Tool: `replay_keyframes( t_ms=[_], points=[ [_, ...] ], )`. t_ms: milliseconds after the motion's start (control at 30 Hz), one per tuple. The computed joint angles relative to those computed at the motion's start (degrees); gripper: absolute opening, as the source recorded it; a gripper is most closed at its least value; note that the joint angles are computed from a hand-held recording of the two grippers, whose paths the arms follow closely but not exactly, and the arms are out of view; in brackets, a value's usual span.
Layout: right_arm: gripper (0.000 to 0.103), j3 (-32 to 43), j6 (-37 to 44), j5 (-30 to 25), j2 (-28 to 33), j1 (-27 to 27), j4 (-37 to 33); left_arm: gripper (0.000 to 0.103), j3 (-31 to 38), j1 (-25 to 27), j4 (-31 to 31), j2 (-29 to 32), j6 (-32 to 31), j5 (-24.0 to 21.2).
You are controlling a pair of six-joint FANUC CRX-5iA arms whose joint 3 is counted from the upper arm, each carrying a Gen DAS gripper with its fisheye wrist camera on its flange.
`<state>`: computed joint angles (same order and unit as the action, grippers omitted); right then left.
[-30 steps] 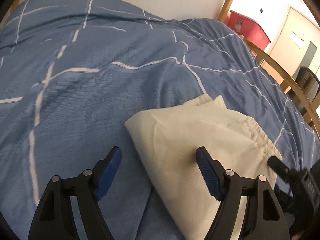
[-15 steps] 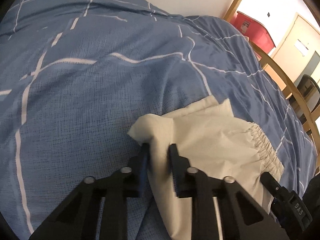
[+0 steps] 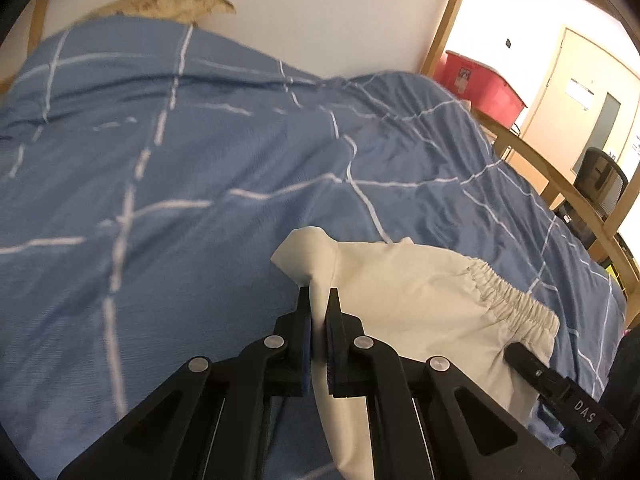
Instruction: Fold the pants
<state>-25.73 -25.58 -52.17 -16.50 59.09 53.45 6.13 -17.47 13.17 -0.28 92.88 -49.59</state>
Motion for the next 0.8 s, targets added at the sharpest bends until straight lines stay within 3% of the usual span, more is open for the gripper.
replay_keyframes(
  t_ms=[300,467,667,800],
  points=[
    [0.027,6.8,2.2,-5.0,2.6,9.2,5.8,0.007,-1.2,4.4,-6.2,-12.1,-0.3,-6.4],
    [0.027,11.3,2.5,-4.8,5.9,13.1,7.5,0.007,-2.6,10.7,-5.9,-19.2,-3.9,-9.8],
    [0.027,18.5,5.2,-4.2,11.9,17.1,8.8,0.007,-6.9,24.5,0.8,-28.0,-13.5,-13.3],
    [0.027,23.5,7.0,-2.4,16.4,18.5,8.9,0.007,-10.4,38.1,8.7,-33.1,-23.5,-16.8]
  ],
)
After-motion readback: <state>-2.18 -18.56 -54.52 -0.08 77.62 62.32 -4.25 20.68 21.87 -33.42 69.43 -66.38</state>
